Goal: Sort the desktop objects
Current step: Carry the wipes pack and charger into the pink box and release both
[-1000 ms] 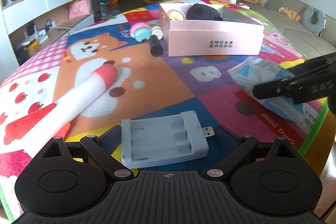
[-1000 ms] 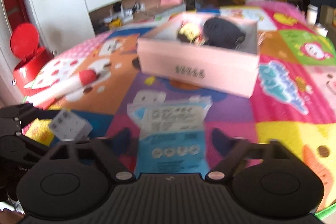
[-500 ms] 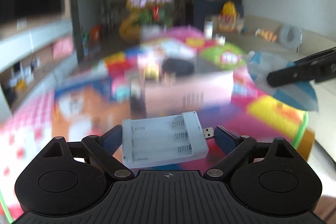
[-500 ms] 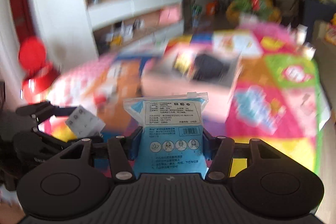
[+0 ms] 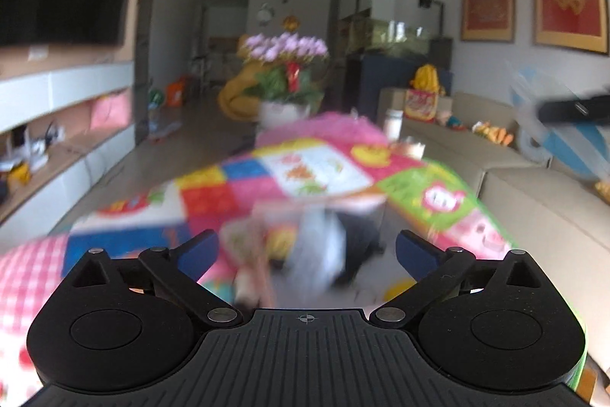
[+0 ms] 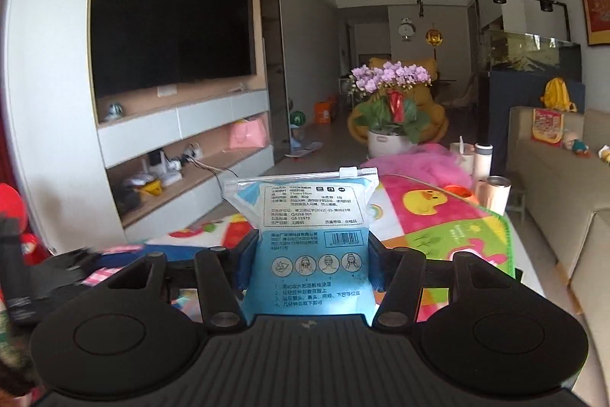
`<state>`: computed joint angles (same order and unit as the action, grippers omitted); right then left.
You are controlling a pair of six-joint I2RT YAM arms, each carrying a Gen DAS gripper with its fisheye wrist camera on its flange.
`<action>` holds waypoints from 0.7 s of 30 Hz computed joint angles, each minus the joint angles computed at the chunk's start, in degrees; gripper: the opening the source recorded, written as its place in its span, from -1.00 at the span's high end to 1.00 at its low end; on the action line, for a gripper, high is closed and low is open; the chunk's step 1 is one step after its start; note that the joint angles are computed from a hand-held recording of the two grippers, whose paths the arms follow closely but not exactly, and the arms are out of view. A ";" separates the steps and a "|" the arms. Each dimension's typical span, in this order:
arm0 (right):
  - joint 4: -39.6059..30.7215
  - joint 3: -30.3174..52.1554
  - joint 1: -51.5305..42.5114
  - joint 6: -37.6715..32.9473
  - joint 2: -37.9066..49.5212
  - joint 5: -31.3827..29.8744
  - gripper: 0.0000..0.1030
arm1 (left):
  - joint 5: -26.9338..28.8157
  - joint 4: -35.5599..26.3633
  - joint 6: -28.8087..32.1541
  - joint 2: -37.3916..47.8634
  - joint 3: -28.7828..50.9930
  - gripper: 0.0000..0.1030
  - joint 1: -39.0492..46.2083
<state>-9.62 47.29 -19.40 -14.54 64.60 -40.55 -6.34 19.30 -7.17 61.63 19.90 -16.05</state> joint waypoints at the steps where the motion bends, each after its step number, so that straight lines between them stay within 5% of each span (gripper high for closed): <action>1: 1.59 0.05 1.71 -0.21 1.41 2.13 -0.07 | -0.34 -0.38 -0.63 -2.04 -2.37 -0.98 -0.38; 14: 6.47 11.27 23.94 3.64 27.30 20.56 -0.09 | 7.18 -20.58 -3.76 -27.89 -17.13 -0.98 5.54; 17: 7.62 10.56 26.17 4.01 28.80 22.50 -0.41 | 7.96 -25.32 -2.86 -33.77 -18.15 -0.99 7.51; 21: 9.29 8.38 28.31 3.68 26.62 24.41 -0.41 | 11.85 -33.33 -0.89 -41.14 -17.62 -1.00 12.23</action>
<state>-0.33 55.67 8.92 -10.86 91.22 -16.14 5.51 -14.03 -8.06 20.49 2.28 -3.81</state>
